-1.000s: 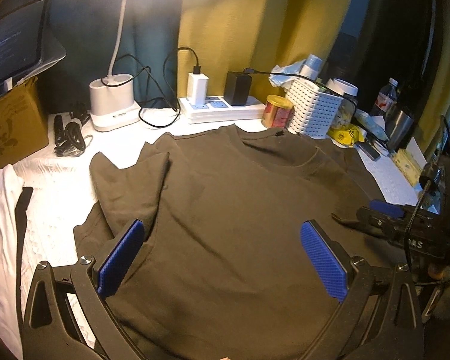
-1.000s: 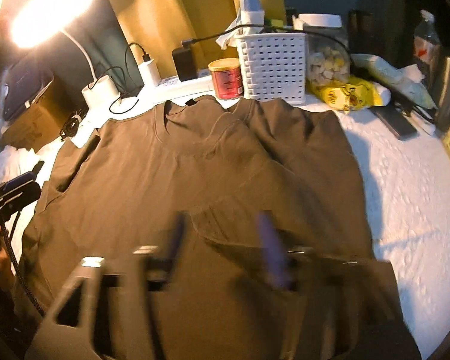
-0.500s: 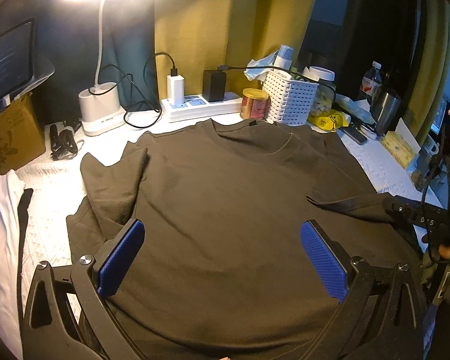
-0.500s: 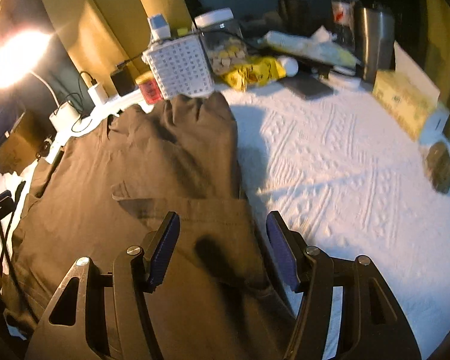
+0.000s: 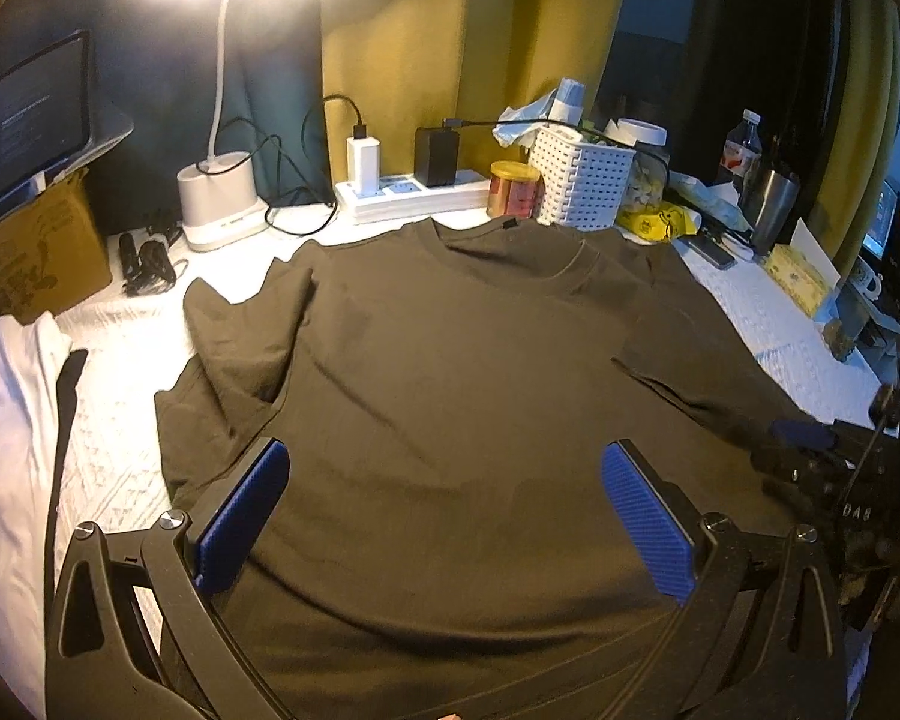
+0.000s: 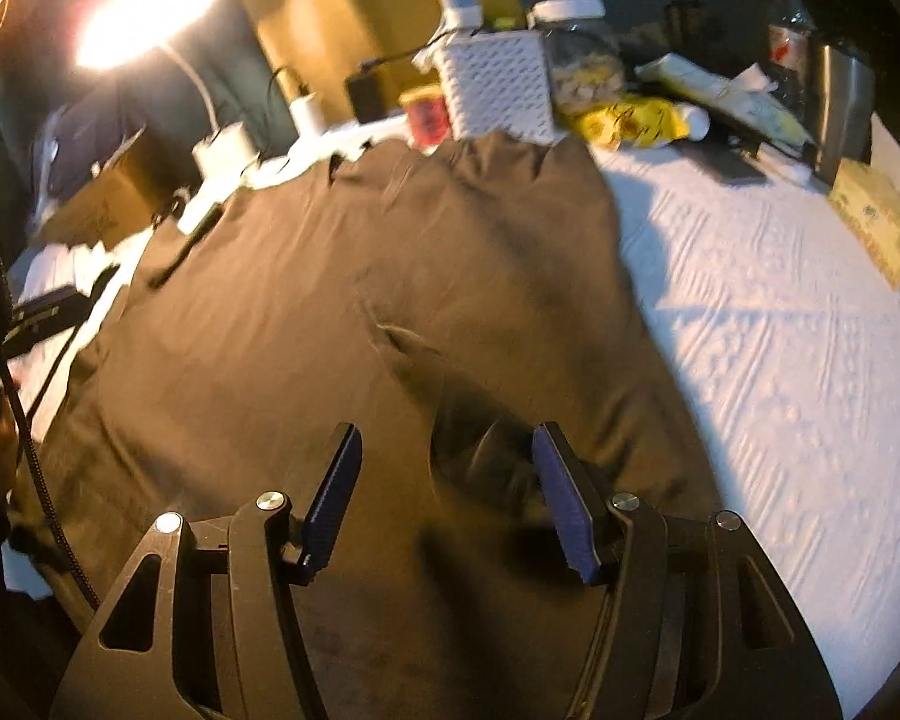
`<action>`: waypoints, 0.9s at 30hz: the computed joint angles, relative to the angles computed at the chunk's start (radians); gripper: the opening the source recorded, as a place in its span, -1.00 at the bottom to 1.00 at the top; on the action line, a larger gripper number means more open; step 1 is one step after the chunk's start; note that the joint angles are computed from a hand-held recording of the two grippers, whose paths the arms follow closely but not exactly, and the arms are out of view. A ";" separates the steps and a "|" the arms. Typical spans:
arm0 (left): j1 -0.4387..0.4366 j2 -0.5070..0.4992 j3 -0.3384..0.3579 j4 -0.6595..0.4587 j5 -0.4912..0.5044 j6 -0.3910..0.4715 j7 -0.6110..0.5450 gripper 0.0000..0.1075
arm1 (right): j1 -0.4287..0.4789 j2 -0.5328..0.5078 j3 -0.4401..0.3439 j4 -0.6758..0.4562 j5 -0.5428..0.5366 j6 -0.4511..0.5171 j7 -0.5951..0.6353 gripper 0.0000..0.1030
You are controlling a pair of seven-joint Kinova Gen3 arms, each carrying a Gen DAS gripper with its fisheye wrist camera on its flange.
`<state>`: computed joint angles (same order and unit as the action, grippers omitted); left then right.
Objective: Fold small clothes
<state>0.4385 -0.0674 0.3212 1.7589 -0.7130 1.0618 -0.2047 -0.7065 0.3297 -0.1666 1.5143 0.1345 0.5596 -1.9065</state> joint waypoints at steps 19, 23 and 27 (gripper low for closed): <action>-0.197 -0.155 -0.036 0.135 0.112 -0.104 -0.160 0.89 | -0.129 0.010 0.038 -0.095 0.225 0.082 -0.247 0.23; -0.246 -0.167 -0.045 0.145 0.139 -0.144 -0.231 0.89 | -0.137 0.048 0.039 -0.162 0.222 0.107 -0.228 0.23; -0.281 -0.166 -0.070 0.147 0.172 -0.180 -0.322 0.74 | -0.147 0.086 0.047 -0.229 0.210 0.133 -0.207 0.23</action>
